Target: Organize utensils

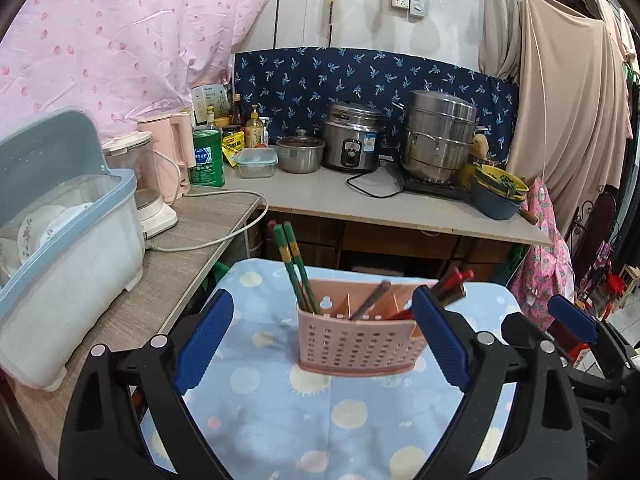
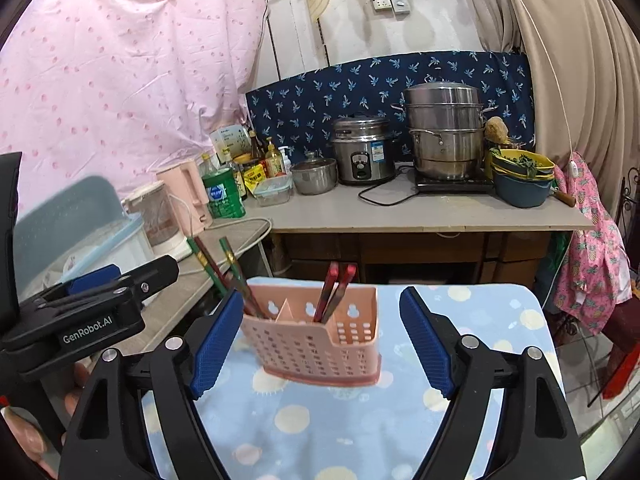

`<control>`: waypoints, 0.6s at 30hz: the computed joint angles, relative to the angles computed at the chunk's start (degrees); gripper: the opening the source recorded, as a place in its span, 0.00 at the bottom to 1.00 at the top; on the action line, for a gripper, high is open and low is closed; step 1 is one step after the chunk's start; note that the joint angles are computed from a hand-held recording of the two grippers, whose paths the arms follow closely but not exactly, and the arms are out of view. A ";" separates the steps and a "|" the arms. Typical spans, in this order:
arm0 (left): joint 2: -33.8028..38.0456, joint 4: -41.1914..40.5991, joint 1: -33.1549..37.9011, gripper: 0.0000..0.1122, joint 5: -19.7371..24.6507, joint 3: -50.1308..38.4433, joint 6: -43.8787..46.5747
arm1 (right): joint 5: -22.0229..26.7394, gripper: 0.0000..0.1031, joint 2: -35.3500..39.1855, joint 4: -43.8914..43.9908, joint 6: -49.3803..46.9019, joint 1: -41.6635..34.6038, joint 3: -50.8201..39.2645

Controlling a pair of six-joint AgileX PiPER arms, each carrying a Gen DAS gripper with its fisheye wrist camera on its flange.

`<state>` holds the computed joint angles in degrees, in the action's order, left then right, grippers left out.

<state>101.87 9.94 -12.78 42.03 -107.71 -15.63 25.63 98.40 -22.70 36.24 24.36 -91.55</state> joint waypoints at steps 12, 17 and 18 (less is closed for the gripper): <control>-10.18 9.03 -2.38 0.82 -2.38 19.70 -8.01 | 2.55 0.82 -7.83 -12.21 15.53 5.43 14.19; -12.18 12.32 -3.33 0.83 -2.28 24.55 -11.55 | 3.00 0.84 -9.78 -16.07 20.23 7.14 18.41; -12.37 13.68 -3.69 0.83 -2.05 25.29 -12.64 | 3.43 0.87 -10.00 -16.90 21.21 7.57 19.03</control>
<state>89.51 23.62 -16.47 39.98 -82.42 -28.27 29.07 88.40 -39.60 57.44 31.93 -72.51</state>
